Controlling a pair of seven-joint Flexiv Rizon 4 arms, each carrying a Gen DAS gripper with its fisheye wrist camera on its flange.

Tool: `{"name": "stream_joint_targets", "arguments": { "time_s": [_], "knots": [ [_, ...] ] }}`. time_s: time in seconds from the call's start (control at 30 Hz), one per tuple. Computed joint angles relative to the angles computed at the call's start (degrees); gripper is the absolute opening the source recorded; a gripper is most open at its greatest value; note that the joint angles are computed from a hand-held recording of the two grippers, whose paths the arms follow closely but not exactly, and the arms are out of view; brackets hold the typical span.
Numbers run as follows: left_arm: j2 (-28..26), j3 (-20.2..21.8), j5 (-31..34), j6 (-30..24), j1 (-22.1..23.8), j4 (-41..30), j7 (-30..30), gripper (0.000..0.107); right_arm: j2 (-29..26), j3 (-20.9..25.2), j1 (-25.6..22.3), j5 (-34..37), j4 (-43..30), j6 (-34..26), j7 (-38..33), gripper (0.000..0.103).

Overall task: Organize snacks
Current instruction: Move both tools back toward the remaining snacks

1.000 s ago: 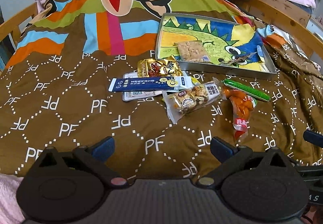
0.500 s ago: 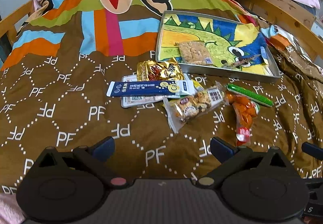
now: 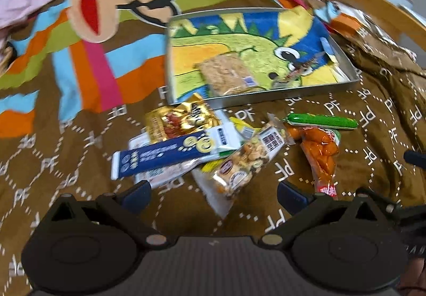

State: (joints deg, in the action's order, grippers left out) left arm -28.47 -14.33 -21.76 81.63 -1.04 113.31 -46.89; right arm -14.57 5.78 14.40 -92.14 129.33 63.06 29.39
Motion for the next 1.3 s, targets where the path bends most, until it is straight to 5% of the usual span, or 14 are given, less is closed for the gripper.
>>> {"name": "stream_joint_targets", "arguments": {
  "time_s": [0.27, 0.53, 0.77, 1.07, 1.3],
  "knots": [
    [-6.26, 2.15, 5.59, 2.68, -2.2, -6.28, 4.74, 0.103, -3.97, -1.08, -3.3, -4.08, -2.82, 7.47, 4.03, 0.102],
    [-10.0, 3.0, 8.3, 2.16, -2.31, -10.38, 4.01, 0.102, -11.13, -2.09, 0.41, -3.02, -9.51, 5.29, -1.85, 0.102],
    [-11.16, -2.63, 6.64, 1.4, 2.31, -10.53, 7.71, 0.103, -13.97, -3.41, 5.95, 10.46, -10.71, -1.57, -13.64, 0.102],
    [-14.8, -20.99, 11.69, 8.08, 16.49, -4.67, 26.42, 0.103, -8.37, -2.59, 9.33, 23.48, -5.13, -10.63, -9.66, 0.1],
    [-16.38, -21.46, 12.77, 5.46, 16.49, -5.72, 31.32, 0.103, -5.9, -2.99, 7.28, 20.6, -2.19, -4.46, -6.64, 0.1]
  ]
}}
